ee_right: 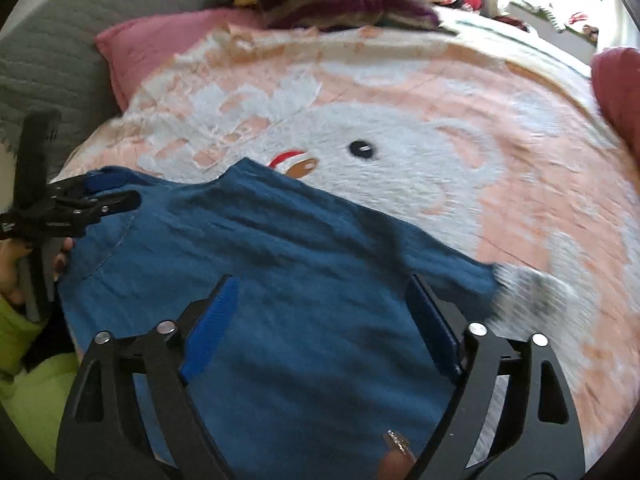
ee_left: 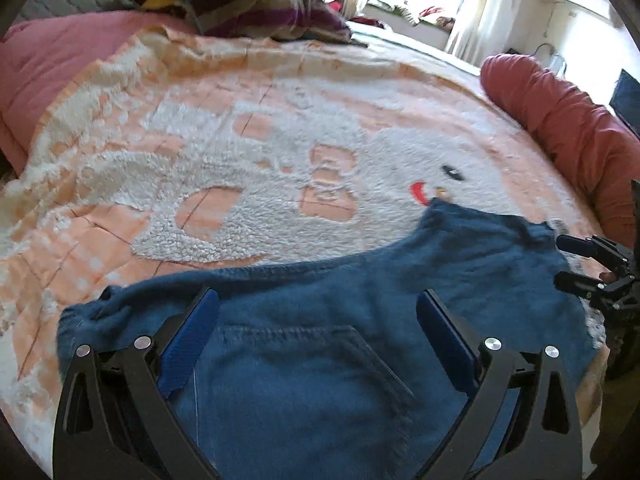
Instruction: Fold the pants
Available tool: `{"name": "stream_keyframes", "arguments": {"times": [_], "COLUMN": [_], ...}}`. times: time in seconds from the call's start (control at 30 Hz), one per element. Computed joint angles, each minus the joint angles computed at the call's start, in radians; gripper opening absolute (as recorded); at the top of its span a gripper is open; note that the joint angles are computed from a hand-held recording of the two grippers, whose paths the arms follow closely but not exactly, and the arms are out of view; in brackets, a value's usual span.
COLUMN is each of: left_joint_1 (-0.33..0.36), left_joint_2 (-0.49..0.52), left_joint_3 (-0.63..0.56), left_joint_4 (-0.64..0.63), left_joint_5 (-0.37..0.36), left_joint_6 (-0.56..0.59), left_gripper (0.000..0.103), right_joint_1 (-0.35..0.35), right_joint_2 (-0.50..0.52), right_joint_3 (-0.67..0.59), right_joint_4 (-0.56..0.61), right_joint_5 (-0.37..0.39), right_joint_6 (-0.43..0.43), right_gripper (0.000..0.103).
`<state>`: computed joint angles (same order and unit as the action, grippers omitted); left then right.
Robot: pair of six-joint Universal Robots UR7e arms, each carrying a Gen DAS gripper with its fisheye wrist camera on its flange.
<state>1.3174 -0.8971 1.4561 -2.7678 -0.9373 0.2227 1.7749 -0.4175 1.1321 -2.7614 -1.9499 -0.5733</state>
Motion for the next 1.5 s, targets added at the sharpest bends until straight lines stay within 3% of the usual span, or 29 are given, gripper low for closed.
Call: {"name": "stream_keyframes", "arguments": {"times": [0.3,0.47,0.67,0.87,0.93,1.03,1.33,1.4,1.5], "left_joint_1": [-0.069,-0.099,-0.121,-0.118,-0.118,-0.112,-0.104,-0.108,-0.121], "left_joint_2": [-0.093,-0.11,-0.088,-0.057,-0.051,-0.054,-0.06,-0.062,-0.074], "left_joint_3": [0.182,0.241,0.267,0.262,0.259,0.255,0.252,0.259,0.281], "left_joint_4": [-0.114,-0.117,-0.07,0.026,0.044,0.056,0.067,0.051,-0.009], "left_joint_5": [-0.011,-0.026,0.033,0.108,0.121,0.104,0.083,0.086,0.079], "left_joint_6": [0.047,0.074,0.069,0.039,0.041,0.031,0.018,0.02,0.054], "left_gripper": [0.098,0.098,0.098,0.098,0.099,0.099,0.099,0.098,0.098], "right_joint_1": [-0.009,-0.009,0.006,0.02,0.019,0.007,-0.014,-0.017,-0.014], "right_joint_2": [-0.179,-0.214,-0.171,-0.108,-0.095,-0.089,-0.136,-0.163,-0.191], "right_joint_3": [0.303,0.398,0.389,0.344,0.338,0.32,0.369,0.394,0.422], "right_joint_4": [-0.332,-0.413,-0.34,-0.32,-0.326,-0.25,-0.247,-0.258,-0.3], "right_joint_5": [-0.085,-0.07,0.004,-0.035,-0.087,-0.161,-0.105,-0.064,-0.06], "right_joint_6": [-0.012,-0.021,-0.032,-0.039,-0.041,0.014,0.032,0.038,0.031], "right_gripper": [0.084,0.084,0.084,0.082,0.082,0.081,0.078,0.078,0.078]}}
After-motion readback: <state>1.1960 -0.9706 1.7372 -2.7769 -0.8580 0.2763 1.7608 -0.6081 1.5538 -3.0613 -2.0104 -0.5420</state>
